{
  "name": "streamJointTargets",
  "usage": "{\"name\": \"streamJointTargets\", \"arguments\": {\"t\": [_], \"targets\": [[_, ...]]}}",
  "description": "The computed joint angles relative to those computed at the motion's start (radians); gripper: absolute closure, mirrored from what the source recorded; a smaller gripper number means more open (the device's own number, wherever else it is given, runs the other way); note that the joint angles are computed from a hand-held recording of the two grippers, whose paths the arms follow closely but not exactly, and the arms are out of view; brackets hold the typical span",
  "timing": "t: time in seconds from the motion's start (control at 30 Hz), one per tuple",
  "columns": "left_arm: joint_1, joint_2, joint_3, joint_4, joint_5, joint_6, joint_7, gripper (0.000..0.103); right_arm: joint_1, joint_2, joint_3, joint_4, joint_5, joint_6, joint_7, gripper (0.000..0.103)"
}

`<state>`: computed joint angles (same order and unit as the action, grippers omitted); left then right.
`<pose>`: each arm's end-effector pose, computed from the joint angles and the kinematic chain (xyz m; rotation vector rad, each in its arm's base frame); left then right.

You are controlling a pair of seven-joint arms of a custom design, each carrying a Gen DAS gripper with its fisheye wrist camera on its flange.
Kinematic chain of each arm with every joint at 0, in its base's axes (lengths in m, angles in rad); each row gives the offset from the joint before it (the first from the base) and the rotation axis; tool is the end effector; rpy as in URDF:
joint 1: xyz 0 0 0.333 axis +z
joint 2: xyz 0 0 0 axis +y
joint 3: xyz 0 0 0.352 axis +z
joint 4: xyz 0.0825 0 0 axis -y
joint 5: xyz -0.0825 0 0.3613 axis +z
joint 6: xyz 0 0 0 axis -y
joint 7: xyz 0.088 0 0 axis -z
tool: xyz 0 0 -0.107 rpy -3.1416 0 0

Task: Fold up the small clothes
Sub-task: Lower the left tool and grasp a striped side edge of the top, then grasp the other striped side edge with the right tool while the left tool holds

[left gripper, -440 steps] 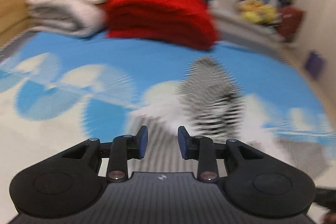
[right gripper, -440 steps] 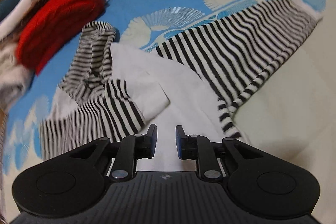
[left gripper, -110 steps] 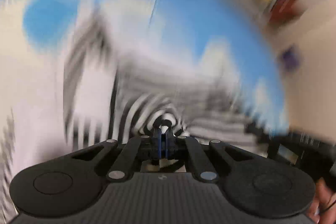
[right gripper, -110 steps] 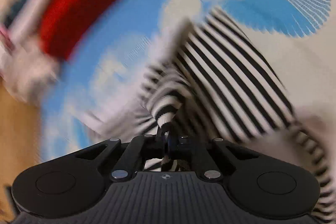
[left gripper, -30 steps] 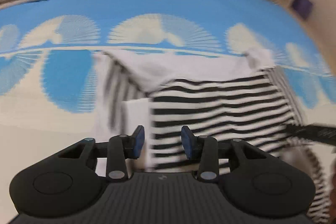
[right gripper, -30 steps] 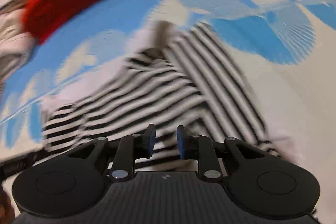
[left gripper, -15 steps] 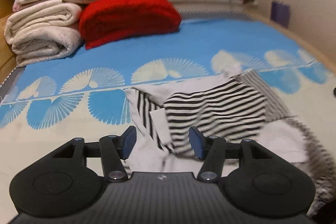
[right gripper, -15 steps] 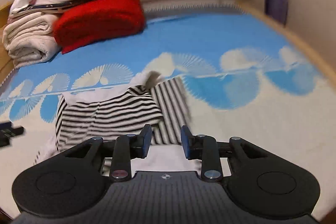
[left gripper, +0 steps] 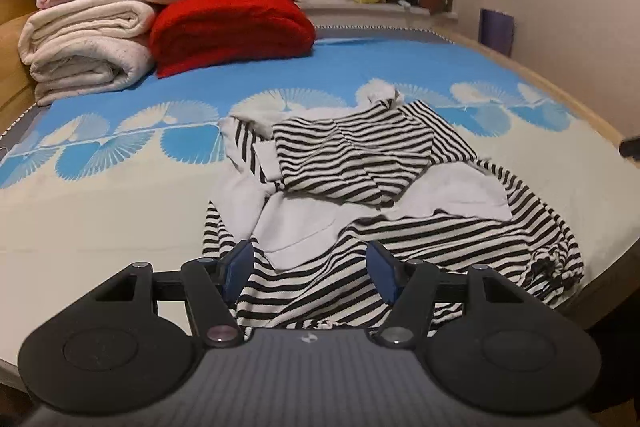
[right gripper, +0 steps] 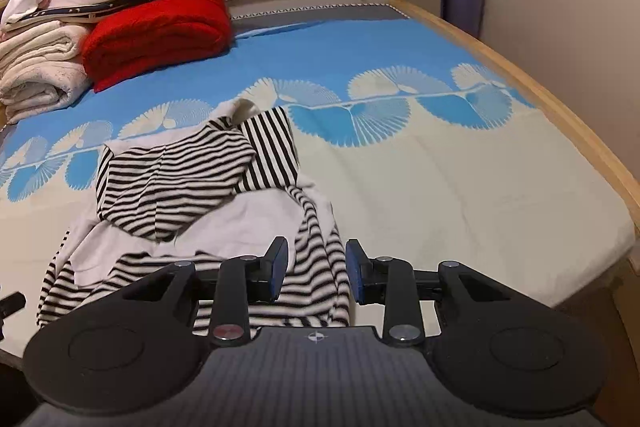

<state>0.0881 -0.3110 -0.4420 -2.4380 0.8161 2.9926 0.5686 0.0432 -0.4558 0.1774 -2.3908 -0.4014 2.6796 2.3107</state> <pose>0.4029 -0.2232 0.5300 -1.5443 1.8033 -0.8382 0.4087 0.1184 0.6080 -1.5516 1.9245 -0.7562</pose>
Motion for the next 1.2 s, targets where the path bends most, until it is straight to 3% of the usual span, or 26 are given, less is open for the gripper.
{"name": "streamJointTargets", "arguments": {"t": [0.27,0.4,0.5,0.6,0.67,0.7,0.73,0.83,0.93,1.07,1.2], "targets": [[-0.071,-0.015,0.081,-0.035,-0.163,0.001,0.107,0.050,0.009,-0.048,0.004,-0.042,0.015,-0.026,0.004,0.070],[-0.093,-0.010,0.094,-0.030,-0.239,-0.033,0.175,0.066,0.007,-0.044,0.005,-0.042,0.017,-0.030,0.004,0.070],[-0.079,-0.015,0.096,-0.051,-0.259,0.014,0.186,0.074,0.011,-0.031,-0.001,-0.039,0.019,-0.024,-0.005,0.070],[-0.113,0.006,0.126,-0.042,-0.351,-0.042,0.223,0.088,0.000,-0.017,-0.010,-0.054,0.013,0.022,-0.005,0.070],[-0.102,0.011,0.130,-0.042,-0.373,-0.048,0.217,0.088,-0.007,-0.004,-0.025,-0.078,0.019,0.074,-0.003,0.077],[-0.112,0.015,0.146,-0.041,-0.405,-0.061,0.220,0.088,-0.005,0.004,-0.036,-0.089,0.031,0.090,-0.011,0.089],[-0.126,0.019,0.164,-0.041,-0.442,-0.073,0.227,0.088,-0.003,0.013,-0.046,-0.102,0.044,0.110,-0.018,0.093],[-0.159,0.040,0.213,-0.033,-0.556,-0.108,0.248,0.088,0.000,0.042,-0.066,-0.152,0.089,0.171,-0.031,0.093],[-0.186,0.076,0.248,-0.009,-0.658,-0.161,0.279,0.088,0.080,0.091,-0.137,-0.161,0.222,0.192,-0.108,0.093],[-0.221,0.127,0.284,0.014,-0.799,-0.196,0.355,0.088,0.042,0.146,-0.104,-0.140,0.224,0.167,-0.113,0.091],[-0.202,0.160,0.266,0.032,-0.796,-0.214,0.335,0.078,0.045,0.176,-0.116,-0.130,0.268,0.148,-0.109,0.069]]}}
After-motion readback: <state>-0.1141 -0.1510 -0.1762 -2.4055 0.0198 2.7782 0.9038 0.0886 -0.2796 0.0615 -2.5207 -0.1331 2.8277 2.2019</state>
